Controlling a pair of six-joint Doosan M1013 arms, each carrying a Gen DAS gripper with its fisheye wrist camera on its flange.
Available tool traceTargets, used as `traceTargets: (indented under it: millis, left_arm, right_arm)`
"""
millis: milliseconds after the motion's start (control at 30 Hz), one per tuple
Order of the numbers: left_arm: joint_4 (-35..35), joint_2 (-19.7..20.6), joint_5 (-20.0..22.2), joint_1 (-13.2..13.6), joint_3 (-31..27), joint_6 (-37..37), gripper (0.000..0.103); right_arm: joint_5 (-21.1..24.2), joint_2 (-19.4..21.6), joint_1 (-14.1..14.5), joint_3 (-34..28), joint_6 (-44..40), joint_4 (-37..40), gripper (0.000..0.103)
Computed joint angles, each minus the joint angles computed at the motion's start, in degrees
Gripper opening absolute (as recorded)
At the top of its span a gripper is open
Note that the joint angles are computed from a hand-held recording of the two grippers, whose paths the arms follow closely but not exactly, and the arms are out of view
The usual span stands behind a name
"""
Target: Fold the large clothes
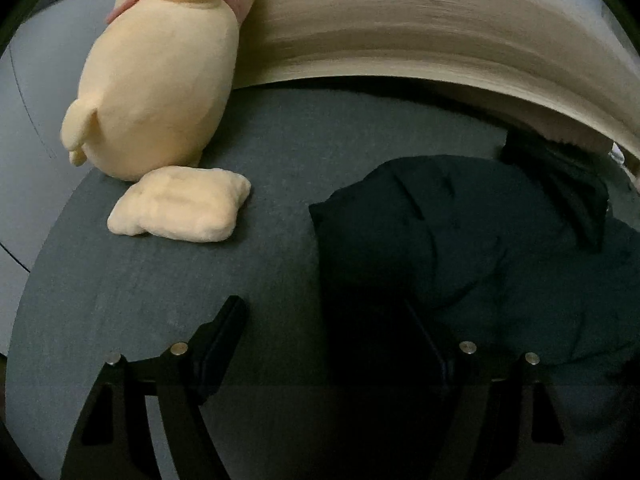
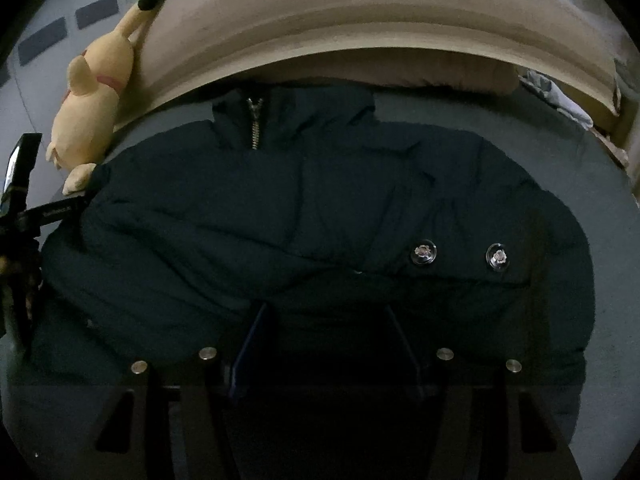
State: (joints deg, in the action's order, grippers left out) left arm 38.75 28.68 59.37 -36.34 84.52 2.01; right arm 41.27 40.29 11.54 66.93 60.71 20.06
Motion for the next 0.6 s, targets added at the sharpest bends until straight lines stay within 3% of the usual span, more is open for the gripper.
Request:
traceTargets:
  millis: [100,167,233,333,400,500,600]
  left_arm:
    - [-0.3,-0.9,-0.2,0.0,0.6,-0.7,0.081]
    - [3.5,-1.8,2.1,-1.4,1.0,-3.9,0.081]
    - [8.6,-3.1,4.1,-3.3,2.0,-7.4,0.081]
    - [15.6,-4.6,5.7,-6.6,2.8,-10.2,0.081]
    - [18.3,-4.8,4.0,-8.3,2.8,-10.4,0.081]
    - [19.2,-3.6,0.8,-10.0,1.4,-7.8,0.081]
    - [16.7,-0.8,-0.8,-10.3,-1.6,-2.4,0.081]
  right_arm:
    - [0.7,0.1,0.0,-0.3,0.4,-0.5,0.064]
    - [3.1,0.0,-0.6,-1.3,0.2,1.3,0.064]
    - [4.6,-0.8,-1.8,-1.2,-1.6,6.1,0.067]
    - [1.3,-3.2,-4.1,1.1,-4.8,15.6,0.081]
    - [0.9,-3.5,-5.5,0.9,-4.0,18.8,0.083]
    - [6.6,-1.1,-7.4,-2.6,-0.9,22.0,0.083]
    - [9.1,0.5,-8.0,-3.9,0.9,22.6,0.083]
